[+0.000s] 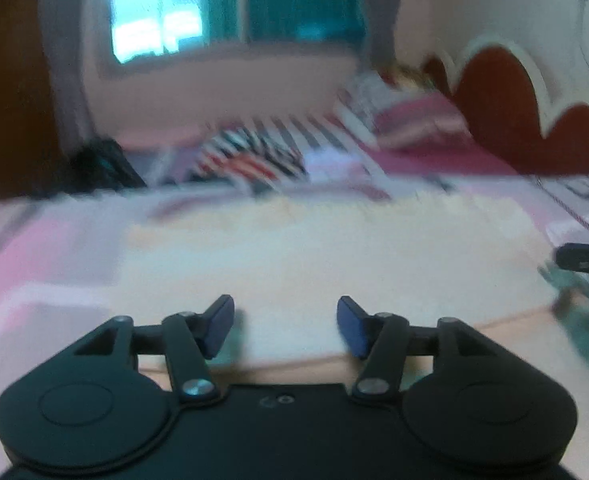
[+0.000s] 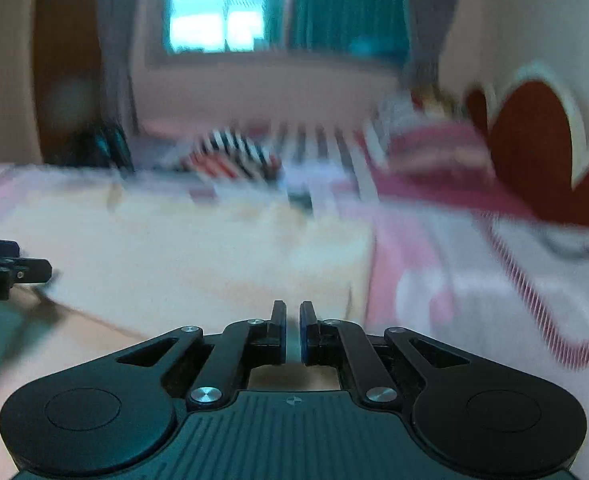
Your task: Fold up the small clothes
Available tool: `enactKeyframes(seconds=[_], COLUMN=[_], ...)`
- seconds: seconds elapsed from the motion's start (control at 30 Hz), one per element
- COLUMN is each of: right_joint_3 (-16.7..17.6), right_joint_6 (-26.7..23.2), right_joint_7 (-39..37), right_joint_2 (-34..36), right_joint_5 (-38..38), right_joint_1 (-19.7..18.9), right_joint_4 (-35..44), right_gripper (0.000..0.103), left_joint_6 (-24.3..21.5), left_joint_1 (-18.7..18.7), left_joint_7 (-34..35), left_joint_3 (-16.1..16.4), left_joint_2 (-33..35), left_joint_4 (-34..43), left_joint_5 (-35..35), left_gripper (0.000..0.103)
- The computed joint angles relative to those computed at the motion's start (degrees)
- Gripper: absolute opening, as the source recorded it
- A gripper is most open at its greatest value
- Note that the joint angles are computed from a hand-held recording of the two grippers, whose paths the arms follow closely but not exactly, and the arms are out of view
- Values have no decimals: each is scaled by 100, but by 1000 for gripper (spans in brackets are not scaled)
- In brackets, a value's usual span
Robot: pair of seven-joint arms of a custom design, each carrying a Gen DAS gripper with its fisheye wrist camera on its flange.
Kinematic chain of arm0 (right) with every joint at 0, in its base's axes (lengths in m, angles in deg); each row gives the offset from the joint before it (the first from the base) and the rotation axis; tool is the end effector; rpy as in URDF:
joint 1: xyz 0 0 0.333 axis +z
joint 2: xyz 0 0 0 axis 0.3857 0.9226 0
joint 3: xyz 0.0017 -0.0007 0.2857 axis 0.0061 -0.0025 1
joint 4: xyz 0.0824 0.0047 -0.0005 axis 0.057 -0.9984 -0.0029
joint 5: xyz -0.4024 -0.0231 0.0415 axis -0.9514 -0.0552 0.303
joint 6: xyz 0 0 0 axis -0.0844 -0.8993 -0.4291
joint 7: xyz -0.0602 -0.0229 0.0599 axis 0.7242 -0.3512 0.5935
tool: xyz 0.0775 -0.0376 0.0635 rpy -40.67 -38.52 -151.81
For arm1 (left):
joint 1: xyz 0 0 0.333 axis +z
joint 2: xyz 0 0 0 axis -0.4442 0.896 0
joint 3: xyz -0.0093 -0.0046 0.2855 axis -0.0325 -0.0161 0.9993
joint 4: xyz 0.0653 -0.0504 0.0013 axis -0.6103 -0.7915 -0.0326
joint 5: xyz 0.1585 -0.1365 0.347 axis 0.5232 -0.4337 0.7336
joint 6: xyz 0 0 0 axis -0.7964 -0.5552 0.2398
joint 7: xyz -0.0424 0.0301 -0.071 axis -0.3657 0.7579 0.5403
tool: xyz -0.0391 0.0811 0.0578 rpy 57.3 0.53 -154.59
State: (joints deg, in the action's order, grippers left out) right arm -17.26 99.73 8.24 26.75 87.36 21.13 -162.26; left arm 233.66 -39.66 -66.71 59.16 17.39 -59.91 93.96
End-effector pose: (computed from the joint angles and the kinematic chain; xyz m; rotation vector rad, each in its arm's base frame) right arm 0.7224 0.0319 0.4076 -1.8955 1.1327 -0.5943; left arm 0.6262 -0.2257 0.4095 -1.7604 1.4338 -0.6889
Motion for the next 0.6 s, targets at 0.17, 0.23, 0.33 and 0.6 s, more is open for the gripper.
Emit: enactKeyframes(seconds=[0.17, 0.23, 0.33, 0.6], right_joint_3=[-176, -418, -442, -286], right_joint_6=[-265, -337, -405, -1262], right_joint_7=[362, 460, 296, 892], right_joint_2=[252, 185, 67, -318], right_joint_5=[-518, -309, -129, -332], right_joint_1=[48, 257, 229, -313], right_joint_4=[44, 72, -73, -302], right_gripper=[4, 4, 4, 4], left_joint_6=[-259, -385, -964, -325], left_joint_1=[99, -18, -22, 227], left_joint_7=[250, -90, -38, 61], left_joint_3=[-65, -26, -115, -165], left_joint_2=[-138, -274, -219, -676], left_joint_4=[-190, -272, -260, -791], left_joint_5=[-675, -165, -400, -717], left_gripper=[56, 60, 58, 61])
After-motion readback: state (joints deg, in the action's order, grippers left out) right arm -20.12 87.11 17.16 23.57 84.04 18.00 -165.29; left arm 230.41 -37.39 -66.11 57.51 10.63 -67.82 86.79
